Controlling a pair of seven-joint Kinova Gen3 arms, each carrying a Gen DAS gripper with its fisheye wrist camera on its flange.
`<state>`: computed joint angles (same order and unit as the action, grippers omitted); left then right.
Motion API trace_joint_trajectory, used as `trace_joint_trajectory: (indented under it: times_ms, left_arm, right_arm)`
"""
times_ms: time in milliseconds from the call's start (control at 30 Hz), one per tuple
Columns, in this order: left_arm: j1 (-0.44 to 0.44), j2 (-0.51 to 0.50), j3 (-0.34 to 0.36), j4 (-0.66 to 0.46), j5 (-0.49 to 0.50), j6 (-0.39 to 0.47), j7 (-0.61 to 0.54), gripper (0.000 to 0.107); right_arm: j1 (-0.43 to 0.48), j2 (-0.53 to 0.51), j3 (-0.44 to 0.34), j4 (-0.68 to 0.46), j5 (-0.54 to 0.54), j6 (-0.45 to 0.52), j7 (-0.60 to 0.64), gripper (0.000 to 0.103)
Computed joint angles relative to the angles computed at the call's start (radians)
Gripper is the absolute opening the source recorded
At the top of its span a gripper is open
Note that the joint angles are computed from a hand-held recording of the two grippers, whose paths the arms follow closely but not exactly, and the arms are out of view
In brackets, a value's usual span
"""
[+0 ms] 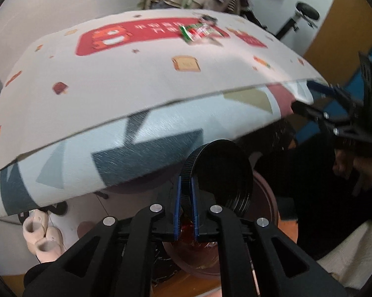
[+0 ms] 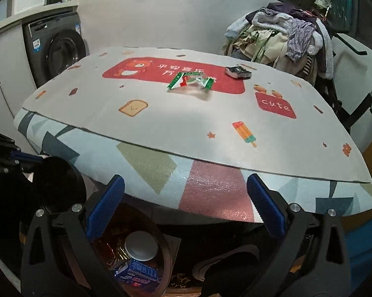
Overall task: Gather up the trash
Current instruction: 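Lower the black lid into the bin and open the left gripper, then move both grippers back over the table toward the green wrapper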
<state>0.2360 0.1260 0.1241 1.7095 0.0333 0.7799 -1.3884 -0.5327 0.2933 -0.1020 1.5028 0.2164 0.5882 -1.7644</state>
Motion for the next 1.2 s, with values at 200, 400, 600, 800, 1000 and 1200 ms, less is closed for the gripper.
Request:
trace_joint_trajectory:
  times_ms: [200,400,600,800,1000,1200]
  left_arm:
    - [0.004,0.031,0.007,0.007,0.013,0.013,-0.04,0.008]
    - [0.015,0.062,0.011,0.005,0.013,0.033,-0.066,0.008]
    - [0.024,0.078,0.014,-0.002,0.016,0.04,-0.094,0.012]
    - [0.004,0.063,0.012,0.025,0.066,-0.002,-0.129,0.079]
    - [0.012,0.061,-0.005,0.028,0.035,-0.009,-0.065,0.097]
    - [0.025,0.03,-0.017,0.045,-0.033,-0.062,0.013,0.097]
  right_arm:
    - [-0.013,0.013,0.0,-0.008,0.009,0.014,0.005,0.097]
    - [-0.012,0.022,0.004,-0.019,0.002,0.032,-0.005,0.097]
    - [-0.009,0.024,0.003,-0.023,0.0,0.037,-0.006,0.097]
    - [-0.008,0.025,0.003,-0.024,-0.002,0.04,-0.003,0.097]
    - [-0.002,0.03,-0.003,-0.03,-0.012,0.048,0.011,0.097]
    - [0.029,0.047,-0.023,-0.063,-0.072,0.075,0.063,0.097]
